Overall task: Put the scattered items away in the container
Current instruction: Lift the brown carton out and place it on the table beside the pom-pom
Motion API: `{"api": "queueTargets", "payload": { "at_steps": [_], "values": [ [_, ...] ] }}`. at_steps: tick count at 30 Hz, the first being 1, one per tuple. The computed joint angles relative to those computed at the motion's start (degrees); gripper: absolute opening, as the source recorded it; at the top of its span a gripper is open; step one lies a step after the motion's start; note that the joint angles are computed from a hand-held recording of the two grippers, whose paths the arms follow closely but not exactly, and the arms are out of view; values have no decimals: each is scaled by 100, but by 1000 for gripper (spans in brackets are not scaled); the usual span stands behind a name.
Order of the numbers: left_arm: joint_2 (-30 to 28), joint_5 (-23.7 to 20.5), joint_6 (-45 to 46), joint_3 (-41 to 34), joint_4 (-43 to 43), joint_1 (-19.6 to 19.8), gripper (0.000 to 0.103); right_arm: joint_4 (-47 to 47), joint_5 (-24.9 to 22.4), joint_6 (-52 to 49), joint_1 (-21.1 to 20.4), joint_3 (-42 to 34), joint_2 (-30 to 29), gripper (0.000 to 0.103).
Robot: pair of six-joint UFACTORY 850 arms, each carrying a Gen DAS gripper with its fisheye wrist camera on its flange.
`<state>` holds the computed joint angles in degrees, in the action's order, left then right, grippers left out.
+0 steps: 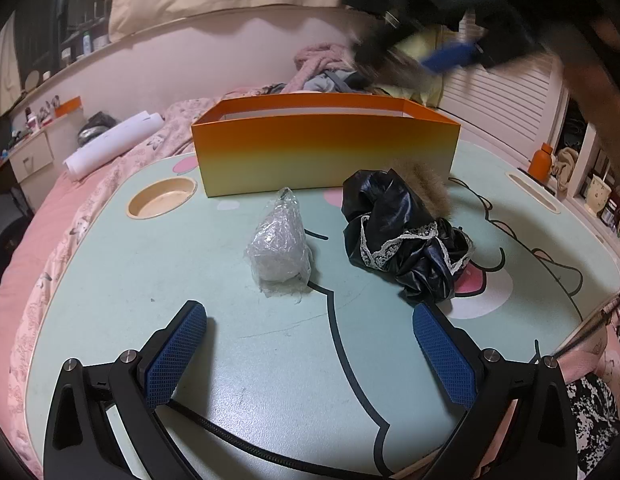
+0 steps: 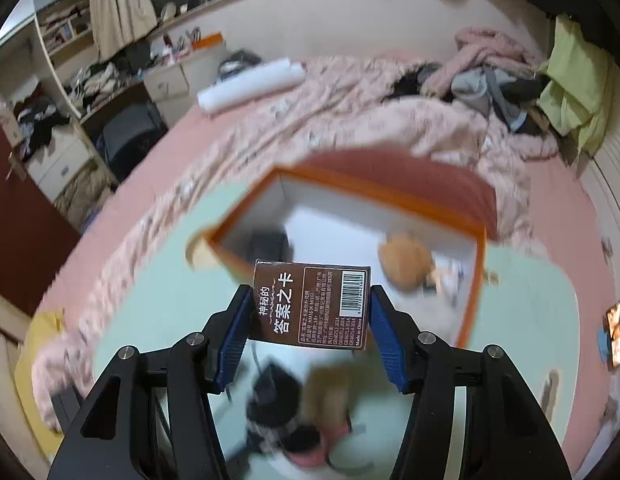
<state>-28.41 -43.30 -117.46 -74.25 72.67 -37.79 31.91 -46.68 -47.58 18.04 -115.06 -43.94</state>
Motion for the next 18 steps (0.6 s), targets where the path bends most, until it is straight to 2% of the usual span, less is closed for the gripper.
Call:
{"api": "queueTargets", "payload": {
  "at_steps": [4, 8, 9, 12, 13, 18],
  "values": [
    [4, 5, 2, 3, 5, 1, 103, 80, 341, -145, -83, 351, 69, 59],
    [6, 12, 0, 6, 13, 2, 103, 29, 393, 118, -156, 437, 46, 59],
    [6, 12, 0, 6, 13, 2, 103, 170, 420, 33, -202, 555, 98, 60],
    [8, 22, 5, 7, 20, 5, 103, 724, 697, -346, -361, 1060, 354, 78],
    [8, 22, 5, 7, 20, 5, 103, 986, 789, -500, -431, 1246, 449, 80],
    [12, 28, 7, 11, 26, 5, 103, 2064, 929, -1385, -720, 2044, 876, 80]
  ]
}}
